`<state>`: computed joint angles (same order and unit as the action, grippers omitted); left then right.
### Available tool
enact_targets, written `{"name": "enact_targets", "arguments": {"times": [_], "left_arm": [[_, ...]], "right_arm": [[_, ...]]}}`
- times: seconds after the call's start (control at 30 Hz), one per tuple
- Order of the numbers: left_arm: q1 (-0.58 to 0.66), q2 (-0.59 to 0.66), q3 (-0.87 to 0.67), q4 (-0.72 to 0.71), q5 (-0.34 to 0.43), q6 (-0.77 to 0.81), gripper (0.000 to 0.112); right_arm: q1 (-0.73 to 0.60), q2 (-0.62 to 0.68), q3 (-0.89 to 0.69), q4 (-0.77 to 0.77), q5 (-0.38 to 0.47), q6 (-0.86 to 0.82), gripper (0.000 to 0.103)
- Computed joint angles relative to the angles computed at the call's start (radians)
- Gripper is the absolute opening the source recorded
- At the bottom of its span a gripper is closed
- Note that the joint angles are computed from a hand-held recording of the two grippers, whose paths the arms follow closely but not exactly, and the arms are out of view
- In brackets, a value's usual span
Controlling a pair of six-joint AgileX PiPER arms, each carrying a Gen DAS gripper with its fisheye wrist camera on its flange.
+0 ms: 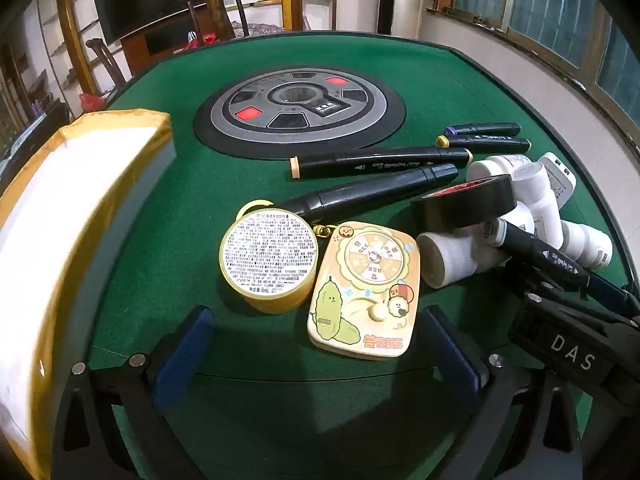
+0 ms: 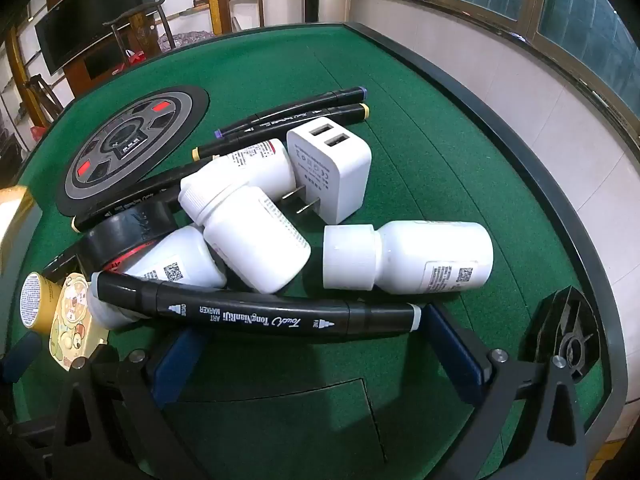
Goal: Organize rigid objects
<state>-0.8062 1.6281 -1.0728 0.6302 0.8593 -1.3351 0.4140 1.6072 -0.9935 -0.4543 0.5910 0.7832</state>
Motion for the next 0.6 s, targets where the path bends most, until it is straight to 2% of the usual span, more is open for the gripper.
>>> {"name": "enact_targets", "arguments": {"times": [0.6], "left_arm": [[0.001, 0.0, 0.0, -0.003, -0.001, 0.002, 0.103]], "right_arm": [[-0.001, -0.001, 0.0, 0.007, -0.001, -0.005, 0.103]]}}
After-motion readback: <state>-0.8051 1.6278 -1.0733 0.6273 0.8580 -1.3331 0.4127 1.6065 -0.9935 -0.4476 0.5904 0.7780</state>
